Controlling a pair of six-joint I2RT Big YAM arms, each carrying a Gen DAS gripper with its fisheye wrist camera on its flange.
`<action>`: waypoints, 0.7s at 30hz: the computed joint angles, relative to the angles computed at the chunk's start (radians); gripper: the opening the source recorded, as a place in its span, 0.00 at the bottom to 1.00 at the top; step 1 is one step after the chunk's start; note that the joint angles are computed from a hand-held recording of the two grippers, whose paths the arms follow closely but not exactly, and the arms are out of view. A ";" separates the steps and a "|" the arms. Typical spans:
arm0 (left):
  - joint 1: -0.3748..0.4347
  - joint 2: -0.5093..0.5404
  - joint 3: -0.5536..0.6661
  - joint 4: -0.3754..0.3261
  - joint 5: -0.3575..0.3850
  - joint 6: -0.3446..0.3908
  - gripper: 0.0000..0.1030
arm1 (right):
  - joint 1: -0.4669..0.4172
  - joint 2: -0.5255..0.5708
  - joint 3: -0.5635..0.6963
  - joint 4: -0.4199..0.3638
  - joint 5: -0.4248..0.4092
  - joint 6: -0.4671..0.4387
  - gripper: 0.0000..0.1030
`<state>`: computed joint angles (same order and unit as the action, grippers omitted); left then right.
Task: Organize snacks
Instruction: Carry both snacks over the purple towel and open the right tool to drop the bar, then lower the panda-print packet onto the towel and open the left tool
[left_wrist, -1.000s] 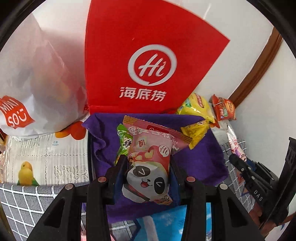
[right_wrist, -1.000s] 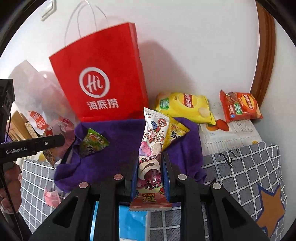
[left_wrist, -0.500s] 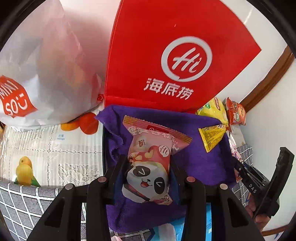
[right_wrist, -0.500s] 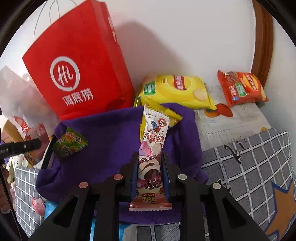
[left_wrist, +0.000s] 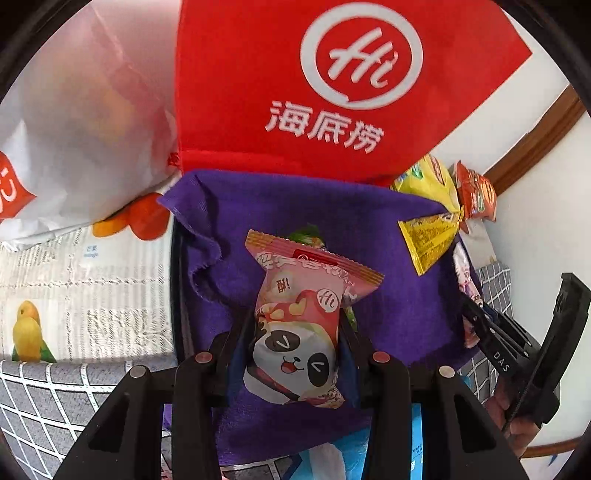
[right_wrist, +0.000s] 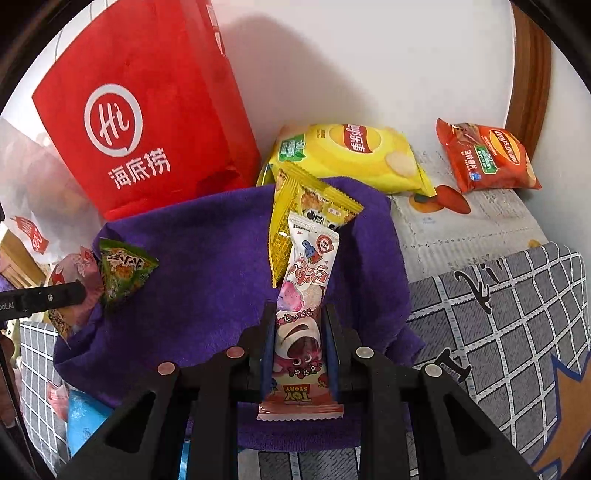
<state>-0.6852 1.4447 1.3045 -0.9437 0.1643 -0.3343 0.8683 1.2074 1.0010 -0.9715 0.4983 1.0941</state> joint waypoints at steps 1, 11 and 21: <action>-0.003 0.003 0.002 -0.005 0.001 0.000 0.39 | 0.000 0.006 0.003 -0.004 0.002 0.002 0.24; -0.018 -0.004 0.004 -0.018 -0.005 0.031 0.41 | 0.028 0.014 0.036 -0.046 0.065 0.017 0.40; -0.026 -0.047 0.002 -0.009 0.014 0.024 0.65 | 0.098 0.000 0.080 -0.152 0.116 0.128 0.54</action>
<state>-0.7113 1.3980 1.3067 -0.9525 0.1782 -0.3101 0.9659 1.2077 1.0807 -1.1236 0.6145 1.2220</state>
